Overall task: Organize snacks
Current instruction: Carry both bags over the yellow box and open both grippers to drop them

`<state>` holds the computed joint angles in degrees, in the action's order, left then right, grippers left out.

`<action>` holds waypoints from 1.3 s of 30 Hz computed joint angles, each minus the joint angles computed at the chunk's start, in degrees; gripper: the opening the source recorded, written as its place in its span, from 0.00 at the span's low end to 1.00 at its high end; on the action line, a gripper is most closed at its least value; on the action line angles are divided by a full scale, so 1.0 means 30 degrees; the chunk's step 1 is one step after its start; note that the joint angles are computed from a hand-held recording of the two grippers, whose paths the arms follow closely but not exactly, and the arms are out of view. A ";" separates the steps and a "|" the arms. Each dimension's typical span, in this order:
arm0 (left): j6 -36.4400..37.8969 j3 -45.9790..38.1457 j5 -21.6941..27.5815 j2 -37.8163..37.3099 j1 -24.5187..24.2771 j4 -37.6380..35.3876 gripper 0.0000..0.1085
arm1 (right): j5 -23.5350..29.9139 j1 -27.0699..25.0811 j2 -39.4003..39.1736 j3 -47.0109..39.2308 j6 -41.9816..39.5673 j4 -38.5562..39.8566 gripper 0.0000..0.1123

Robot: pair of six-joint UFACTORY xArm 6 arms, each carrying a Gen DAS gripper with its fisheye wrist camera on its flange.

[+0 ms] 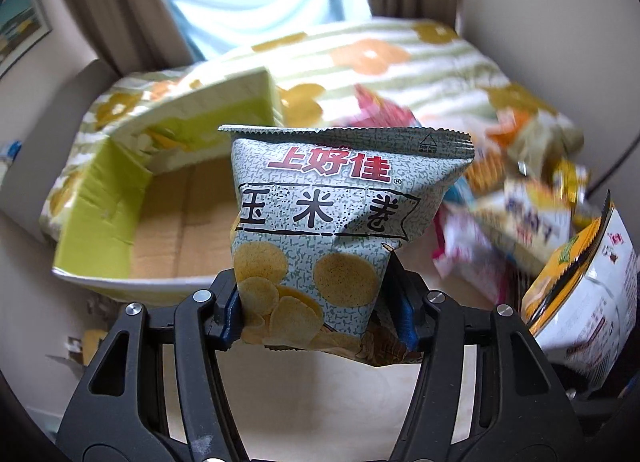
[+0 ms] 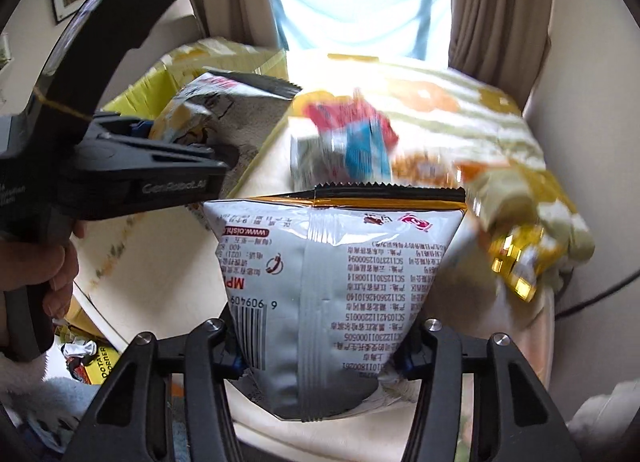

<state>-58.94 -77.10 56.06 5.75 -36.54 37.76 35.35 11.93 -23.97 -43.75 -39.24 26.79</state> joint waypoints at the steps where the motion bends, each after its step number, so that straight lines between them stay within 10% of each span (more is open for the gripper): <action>1: -0.0146 0.0022 0.0125 -0.0342 0.0116 0.0205 0.51 | -0.0089 0.0154 0.0180 -0.0365 0.0094 0.0012 0.44; 20: 0.3933 0.2217 -0.2134 -0.4829 0.7551 -0.1061 0.51 | 0.1454 0.5334 1.0174 -1.4281 0.5480 -0.3263 0.44; 30: 1.0738 0.2226 -0.3713 -0.2378 1.1665 -0.6601 0.51 | 0.5502 0.7255 1.6812 -2.2714 1.1004 -0.5469 0.44; 39: 1.4483 0.0799 -0.3431 0.0230 1.2127 -0.9255 0.62 | 0.7804 0.7271 1.9778 -2.6208 1.3152 -0.5723 0.44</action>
<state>-15.49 -74.70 45.77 6.44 -0.16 10.00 58.76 33.74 35.36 -122.38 0.21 9.62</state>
